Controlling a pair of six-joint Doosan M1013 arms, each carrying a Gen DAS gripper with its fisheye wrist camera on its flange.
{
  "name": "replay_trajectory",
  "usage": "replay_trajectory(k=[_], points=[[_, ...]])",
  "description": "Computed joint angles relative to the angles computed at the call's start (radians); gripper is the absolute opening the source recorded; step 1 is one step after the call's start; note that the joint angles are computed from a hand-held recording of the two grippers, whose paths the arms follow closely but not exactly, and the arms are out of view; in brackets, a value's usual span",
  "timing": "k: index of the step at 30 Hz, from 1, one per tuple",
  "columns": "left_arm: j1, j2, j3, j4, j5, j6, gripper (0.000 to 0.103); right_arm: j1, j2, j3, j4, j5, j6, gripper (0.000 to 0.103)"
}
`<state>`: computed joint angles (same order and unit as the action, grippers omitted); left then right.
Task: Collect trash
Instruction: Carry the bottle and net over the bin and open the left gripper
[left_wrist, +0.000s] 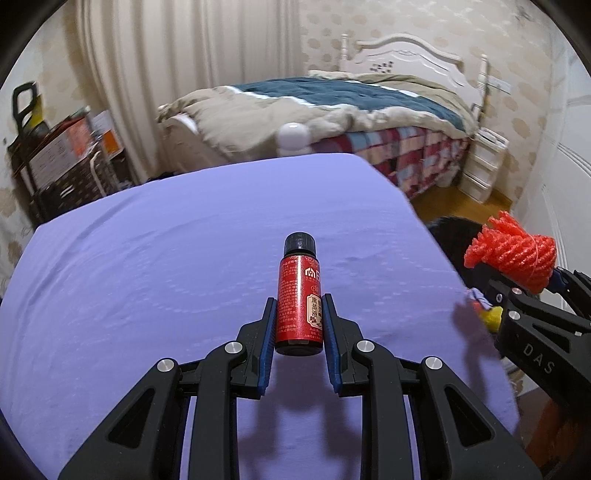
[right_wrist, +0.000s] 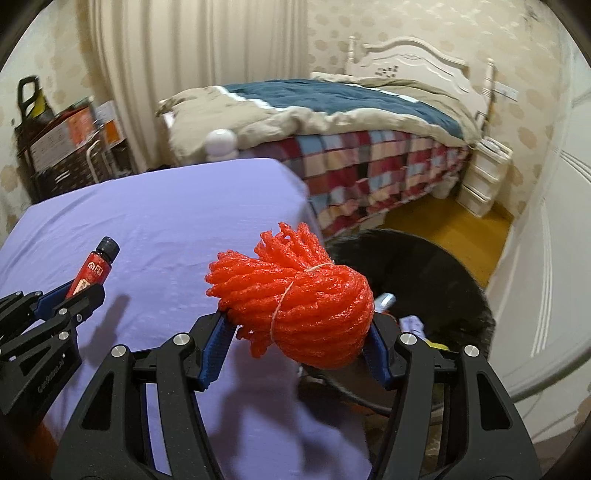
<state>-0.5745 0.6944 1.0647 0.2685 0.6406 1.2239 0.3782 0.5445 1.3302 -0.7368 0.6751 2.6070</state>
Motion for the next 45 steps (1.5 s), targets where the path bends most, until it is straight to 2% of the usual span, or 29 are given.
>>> replay_trajectory(k=[15, 33, 45], points=[[-0.059, 0.089, -0.153, -0.094, 0.034, 0.155, 0.025, -0.069, -0.044, 0.083, -0.08, 0.05, 0.15, 0.06], [-0.099, 0.226, -0.389, -0.145, 0.138, 0.249, 0.025, -0.127, -0.023, 0.06, -0.044, 0.08, 0.143, 0.06], [-0.107, 0.288, -0.5, -0.154, 0.207, 0.269, 0.025, -0.153, -0.003, 0.043, 0.007, 0.09, 0.116, 0.061]])
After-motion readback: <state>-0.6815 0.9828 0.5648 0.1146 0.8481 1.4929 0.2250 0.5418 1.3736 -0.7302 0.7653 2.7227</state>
